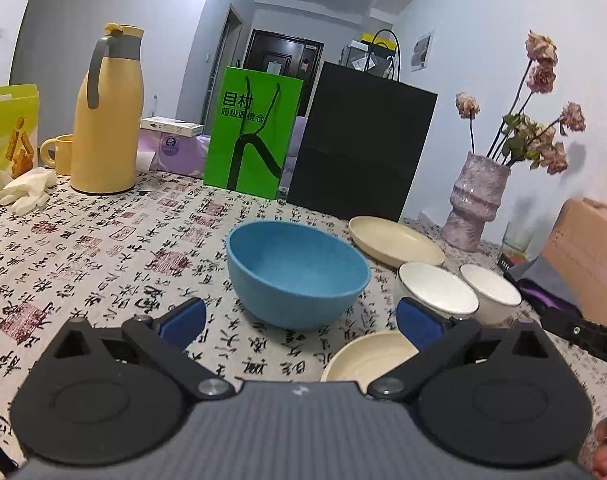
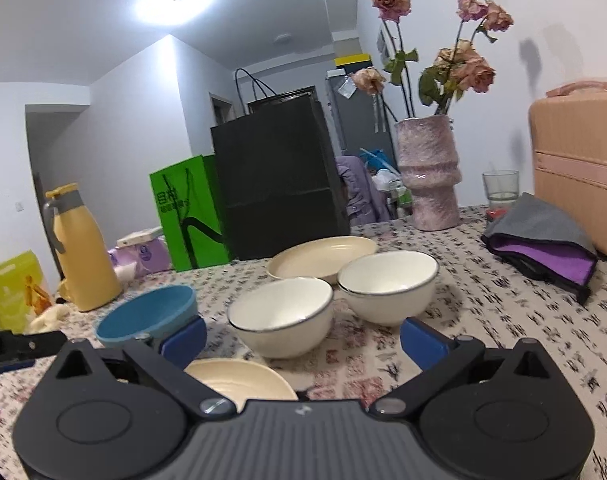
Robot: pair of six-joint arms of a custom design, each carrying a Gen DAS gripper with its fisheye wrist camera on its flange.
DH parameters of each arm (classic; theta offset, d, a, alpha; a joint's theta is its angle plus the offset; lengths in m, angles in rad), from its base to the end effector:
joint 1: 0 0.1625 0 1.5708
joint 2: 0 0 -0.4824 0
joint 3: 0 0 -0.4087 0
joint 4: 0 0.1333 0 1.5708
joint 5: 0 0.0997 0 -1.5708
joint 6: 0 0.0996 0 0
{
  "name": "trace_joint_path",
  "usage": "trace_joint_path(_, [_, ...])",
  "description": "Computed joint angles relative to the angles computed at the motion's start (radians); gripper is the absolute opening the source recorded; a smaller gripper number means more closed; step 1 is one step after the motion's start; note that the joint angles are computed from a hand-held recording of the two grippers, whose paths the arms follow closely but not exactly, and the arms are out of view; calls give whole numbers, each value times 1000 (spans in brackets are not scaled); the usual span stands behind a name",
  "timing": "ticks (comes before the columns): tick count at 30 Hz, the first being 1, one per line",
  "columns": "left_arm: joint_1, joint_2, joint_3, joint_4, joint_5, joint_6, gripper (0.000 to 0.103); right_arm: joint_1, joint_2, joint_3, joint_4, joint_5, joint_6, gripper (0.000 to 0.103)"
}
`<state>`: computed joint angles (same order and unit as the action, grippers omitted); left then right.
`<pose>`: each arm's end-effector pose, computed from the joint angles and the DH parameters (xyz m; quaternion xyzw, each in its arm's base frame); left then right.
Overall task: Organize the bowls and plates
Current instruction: 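Raise both open tools and move them toward the cream plates beside the black bag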
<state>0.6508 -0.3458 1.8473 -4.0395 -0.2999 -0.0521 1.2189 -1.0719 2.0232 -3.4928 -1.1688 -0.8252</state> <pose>-0.3095 -0.5228 -0.0163 0.0492 0.7625 -0.5763 0.2898 -0.0451 -0.6227 0.2839 0.2937 -0.8207 0.4782 0.1069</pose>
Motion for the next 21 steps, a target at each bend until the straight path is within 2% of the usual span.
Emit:
trace_joint_path(4, [3,-32,5,37,-20,-30,103,41,0,-39,33,-46,15,103])
trace_joint_path(7, [3,-34,-23,-9,-15,38,103,66,6,-78,62,-70,31,103])
trace_joint_path(13, [8,-52,-72,-24,-15,116,103,120,26,-177,139,-151,80,103])
trace_joint_path(21, [15,-64,-157,11,-40,186,103,162,53,-283,217,-158,113,103])
